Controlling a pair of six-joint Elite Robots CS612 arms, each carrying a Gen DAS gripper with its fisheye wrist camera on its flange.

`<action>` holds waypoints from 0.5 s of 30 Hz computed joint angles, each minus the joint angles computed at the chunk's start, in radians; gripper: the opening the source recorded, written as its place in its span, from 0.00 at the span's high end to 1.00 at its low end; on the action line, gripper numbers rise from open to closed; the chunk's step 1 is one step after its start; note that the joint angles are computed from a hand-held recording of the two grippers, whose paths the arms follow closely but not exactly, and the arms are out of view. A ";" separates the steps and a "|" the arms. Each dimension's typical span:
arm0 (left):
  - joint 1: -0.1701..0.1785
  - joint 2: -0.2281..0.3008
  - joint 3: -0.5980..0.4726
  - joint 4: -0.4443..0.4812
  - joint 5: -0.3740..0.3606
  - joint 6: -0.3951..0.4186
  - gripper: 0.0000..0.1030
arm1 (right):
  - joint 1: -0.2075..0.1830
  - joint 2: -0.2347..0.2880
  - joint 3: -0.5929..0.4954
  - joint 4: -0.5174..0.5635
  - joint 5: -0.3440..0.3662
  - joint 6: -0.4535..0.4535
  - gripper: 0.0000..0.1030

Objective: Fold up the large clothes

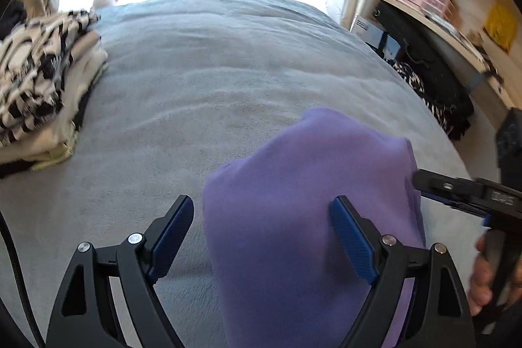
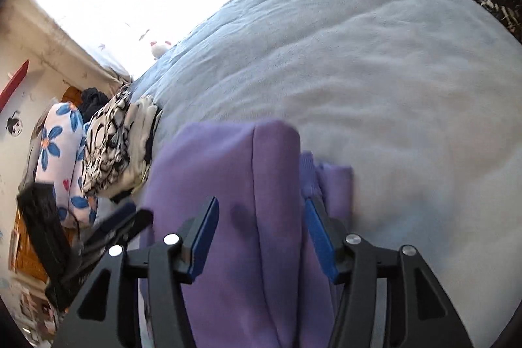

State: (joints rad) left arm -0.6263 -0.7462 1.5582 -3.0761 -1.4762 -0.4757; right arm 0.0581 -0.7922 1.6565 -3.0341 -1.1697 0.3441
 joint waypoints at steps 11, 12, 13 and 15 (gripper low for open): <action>0.000 0.054 -0.083 0.070 -0.048 -0.029 0.08 | 0.025 0.020 -0.009 0.032 -0.174 -0.036 0.86; -0.004 0.057 -0.097 0.100 -0.048 -0.027 0.06 | 0.035 0.014 -0.002 0.032 -0.236 -0.048 0.87; -0.009 0.060 -0.111 0.136 -0.035 -0.025 0.03 | 0.039 0.011 0.003 0.031 -0.277 -0.053 0.87; -0.014 0.067 -0.142 0.215 -0.020 -0.023 0.01 | 0.038 0.008 0.019 0.036 -0.315 -0.043 0.90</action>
State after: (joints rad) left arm -0.6403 -0.6789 1.4157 -2.8606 -1.4961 -0.4985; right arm 0.0964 -0.7845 1.6752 -2.9982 -1.4844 0.3011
